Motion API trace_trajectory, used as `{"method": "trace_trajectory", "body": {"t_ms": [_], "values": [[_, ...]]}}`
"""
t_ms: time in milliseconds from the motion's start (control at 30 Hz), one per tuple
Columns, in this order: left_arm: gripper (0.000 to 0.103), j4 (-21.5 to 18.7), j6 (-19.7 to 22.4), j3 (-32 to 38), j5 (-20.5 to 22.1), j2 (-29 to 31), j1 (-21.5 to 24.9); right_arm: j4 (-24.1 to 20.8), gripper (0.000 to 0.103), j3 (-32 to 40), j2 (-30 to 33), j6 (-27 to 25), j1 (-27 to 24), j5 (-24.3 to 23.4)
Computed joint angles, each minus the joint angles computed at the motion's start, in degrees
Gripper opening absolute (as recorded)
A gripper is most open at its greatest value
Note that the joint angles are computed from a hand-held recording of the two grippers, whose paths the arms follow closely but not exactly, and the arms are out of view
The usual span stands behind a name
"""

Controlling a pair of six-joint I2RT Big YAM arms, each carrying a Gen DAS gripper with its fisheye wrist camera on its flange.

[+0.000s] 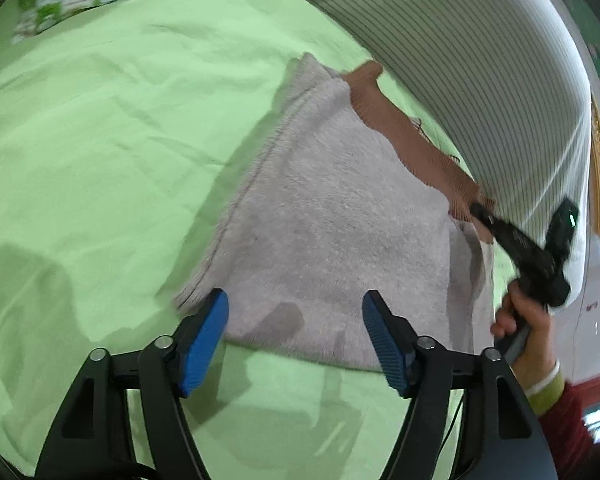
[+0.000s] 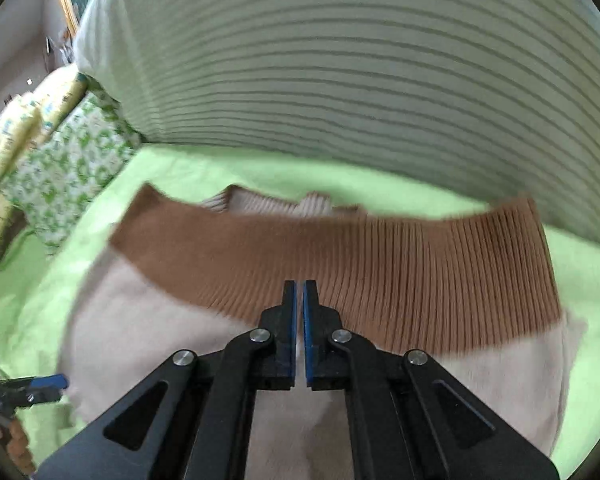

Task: Fold small clothes
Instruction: 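Grasp the sweater side edge with the left gripper and lift it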

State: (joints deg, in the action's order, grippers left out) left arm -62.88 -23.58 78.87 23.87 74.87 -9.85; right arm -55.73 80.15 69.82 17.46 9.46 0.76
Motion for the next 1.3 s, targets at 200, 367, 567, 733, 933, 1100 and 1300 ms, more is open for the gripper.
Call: {"method": "trace_trajectory", "body": {"t_ms": [200,367,567,733,933,1100,1300], "values": [[0.083,-5.2,-2.3,-1.2,-1.4,-1.2,0.4,-1.7,0.012,-5.8,-8.0,8.6,3.5,1.0],[0.083,-2.7,-6.0,-2.4,1.6,-0.6,1.4,-3.4,0.031,-10.2,-14.4,16.0,6.5,3.1],[0.083,5.1,-12.7,-1.7,4.1,2.4,1.3,-4.3,0.031,-13.4,-17.9,21.4,7.7,3.6],[0.084,13.4,-21.0,-3.6,3.4,2.8,0.7,-3.3,0.031,-13.1,-16.2,20.9,7.0,3.1],[0.06,15.9,-20.3,-3.7,0.0,3.0,-1.4,-1.7,0.031,-13.7,-14.2,20.4,6.4,4.0],[0.024,16.1,-18.6,-2.7,0.9,4.0,-1.2,-0.7,0.03,-16.4,-13.6,20.9,4.2,1.9],[0.019,16.4,-15.1,0.2,0.1,2.6,-3.5,-0.8,0.03,-16.4,-13.2,18.8,4.7,3.2]]}}
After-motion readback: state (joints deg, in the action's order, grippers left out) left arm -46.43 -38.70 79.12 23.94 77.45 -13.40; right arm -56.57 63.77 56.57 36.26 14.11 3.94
